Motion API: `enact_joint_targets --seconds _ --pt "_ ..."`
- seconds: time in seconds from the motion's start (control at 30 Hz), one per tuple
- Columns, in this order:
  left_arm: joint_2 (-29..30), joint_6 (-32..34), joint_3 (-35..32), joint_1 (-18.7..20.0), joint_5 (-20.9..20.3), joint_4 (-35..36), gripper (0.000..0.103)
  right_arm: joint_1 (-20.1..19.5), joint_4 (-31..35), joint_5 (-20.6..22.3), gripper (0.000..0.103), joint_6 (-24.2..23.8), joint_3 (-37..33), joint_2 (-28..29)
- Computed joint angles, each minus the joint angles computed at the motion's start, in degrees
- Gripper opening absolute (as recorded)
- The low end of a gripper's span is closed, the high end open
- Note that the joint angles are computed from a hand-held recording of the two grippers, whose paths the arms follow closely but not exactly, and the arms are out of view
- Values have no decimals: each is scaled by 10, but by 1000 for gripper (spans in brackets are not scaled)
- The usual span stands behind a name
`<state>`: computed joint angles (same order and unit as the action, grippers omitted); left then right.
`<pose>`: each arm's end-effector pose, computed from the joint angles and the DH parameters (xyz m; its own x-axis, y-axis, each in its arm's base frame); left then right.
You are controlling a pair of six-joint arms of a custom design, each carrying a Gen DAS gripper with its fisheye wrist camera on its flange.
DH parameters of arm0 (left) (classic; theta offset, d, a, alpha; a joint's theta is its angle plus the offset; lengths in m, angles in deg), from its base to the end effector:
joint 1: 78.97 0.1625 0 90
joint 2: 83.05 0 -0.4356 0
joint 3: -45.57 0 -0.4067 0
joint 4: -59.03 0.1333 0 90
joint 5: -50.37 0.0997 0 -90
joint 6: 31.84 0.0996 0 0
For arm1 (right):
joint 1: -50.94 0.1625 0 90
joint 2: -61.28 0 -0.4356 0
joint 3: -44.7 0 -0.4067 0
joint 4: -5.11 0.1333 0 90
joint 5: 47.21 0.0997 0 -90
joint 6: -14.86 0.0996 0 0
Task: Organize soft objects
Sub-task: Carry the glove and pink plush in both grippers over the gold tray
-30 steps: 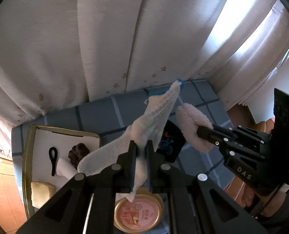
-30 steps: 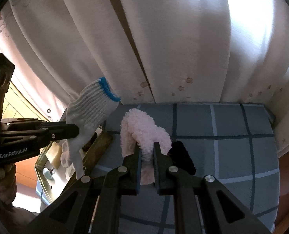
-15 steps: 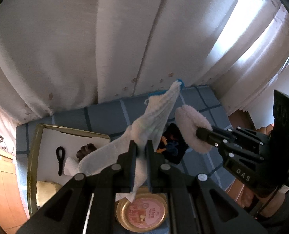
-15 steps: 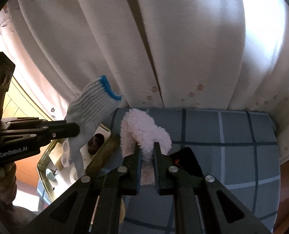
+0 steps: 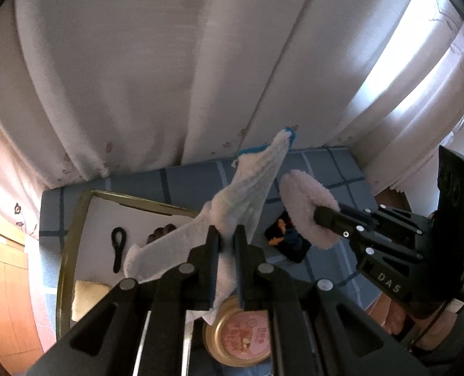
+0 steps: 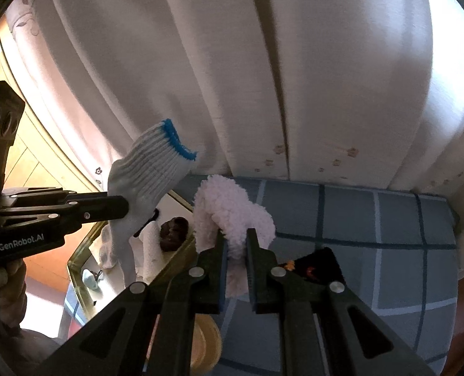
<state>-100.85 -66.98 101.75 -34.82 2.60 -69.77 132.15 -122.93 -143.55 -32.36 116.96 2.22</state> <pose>-0.4588 -0.7245 -0.0299 -0.8376 0.0308 -0.5454 0.2878 0.8734 -0.3928 0.0060 -0.7618 0.3953 -0.7641 -0.5240 0.3764 -0.6215 0.7542 -0.2118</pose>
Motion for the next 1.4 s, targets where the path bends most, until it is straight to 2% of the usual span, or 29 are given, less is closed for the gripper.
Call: enact_joint_targets --seconds 0.6,1.4 --pt "-57 -50 90 -3 30 -30 7 21 13 6 12 -22 9 9" --pt "-115 -101 174 5 45 -46 7 50 28 -1 12 -41 26 21"
